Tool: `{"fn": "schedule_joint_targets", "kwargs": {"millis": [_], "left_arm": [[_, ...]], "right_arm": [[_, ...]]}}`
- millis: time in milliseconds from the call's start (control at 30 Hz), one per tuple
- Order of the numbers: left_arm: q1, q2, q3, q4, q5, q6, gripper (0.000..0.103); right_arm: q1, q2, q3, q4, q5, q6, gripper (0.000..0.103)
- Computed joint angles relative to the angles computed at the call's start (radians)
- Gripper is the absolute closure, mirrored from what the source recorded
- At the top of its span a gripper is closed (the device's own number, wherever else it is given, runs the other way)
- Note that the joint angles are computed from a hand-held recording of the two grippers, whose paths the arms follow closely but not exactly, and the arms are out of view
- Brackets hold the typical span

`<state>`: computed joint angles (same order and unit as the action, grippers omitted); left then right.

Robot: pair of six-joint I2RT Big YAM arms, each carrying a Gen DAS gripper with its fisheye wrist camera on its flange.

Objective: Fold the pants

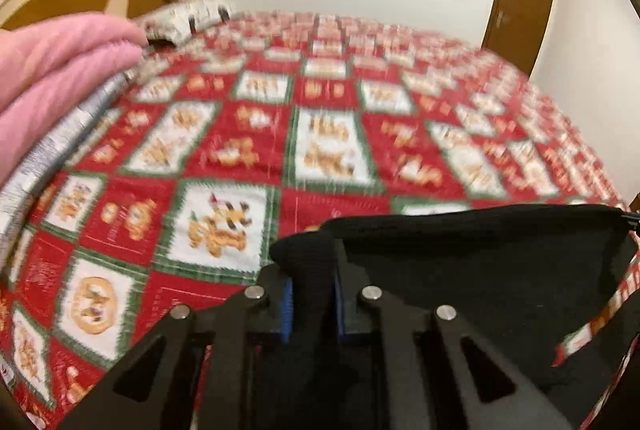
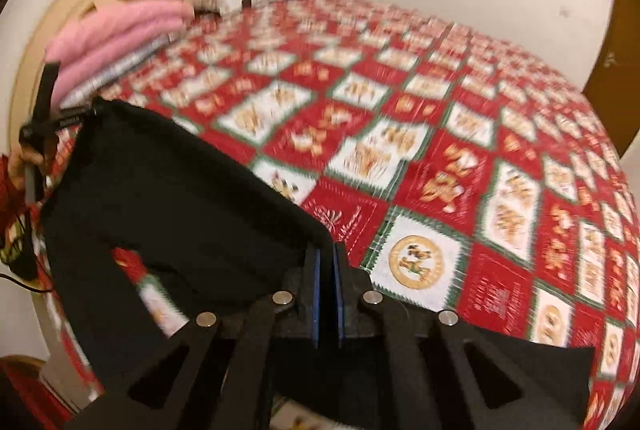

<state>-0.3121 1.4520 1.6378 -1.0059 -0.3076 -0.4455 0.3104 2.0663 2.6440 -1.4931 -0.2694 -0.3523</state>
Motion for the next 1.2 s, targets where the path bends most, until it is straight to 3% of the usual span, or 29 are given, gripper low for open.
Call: {"fn": "schedule_joint_targets", "kwargs": {"millis": [233,433,567,633,700,767,800,867,933,1033,1200], "left_arm": [[-0.089,-0.201,-0.149,0.135,-0.117,0.025,0.086],[-0.194,-0.35,-0.334,0.203,-0.222,-0.02,0.084],[-0.269,-0.417,-0.451,0.227,-0.312,-0.043,0.071],[-0.301,-0.423,-0.481,0.192,-0.352,-0.065,0.063],[-0.327,-0.424,-0.504,0.145,-0.398,-0.089,0.047],[-0.351,-0.43,-0.518,0.088,-0.446,-0.126,0.024],[-0.364,-0.44,-0.528,0.044,-0.473,-0.161,0.021],[-0.377,-0.465,-0.543,-0.001,-0.482,-0.203,0.006],[-0.396,-0.493,-0.554,-0.061,-0.501,-0.245,0.003],[-0.423,-0.513,-0.551,-0.166,-0.528,-0.313,0.003],[-0.446,-0.489,-0.511,-0.224,-0.568,-0.329,0.003]], "right_arm": [[0.01,-0.421,-0.604,0.29,-0.022,-0.012,0.097],[0.044,-0.676,-1.002,0.453,0.044,-0.045,0.097],[0.071,-0.759,-1.183,0.542,0.109,-0.044,0.097],[0.096,-0.792,-1.27,0.594,0.17,-0.057,0.097],[0.111,-0.805,-1.321,0.611,0.21,-0.062,0.095],[0.132,-0.812,-1.363,0.622,0.263,-0.056,0.089],[0.142,-0.835,-1.395,0.662,0.28,-0.065,0.083],[0.145,-0.844,-1.399,0.647,0.279,-0.072,0.067],[0.138,-0.847,-1.391,0.614,0.259,-0.07,0.049],[0.135,-0.876,-1.385,0.587,0.24,-0.072,0.049],[0.137,-0.883,-1.331,0.611,0.156,0.012,0.049]]}}
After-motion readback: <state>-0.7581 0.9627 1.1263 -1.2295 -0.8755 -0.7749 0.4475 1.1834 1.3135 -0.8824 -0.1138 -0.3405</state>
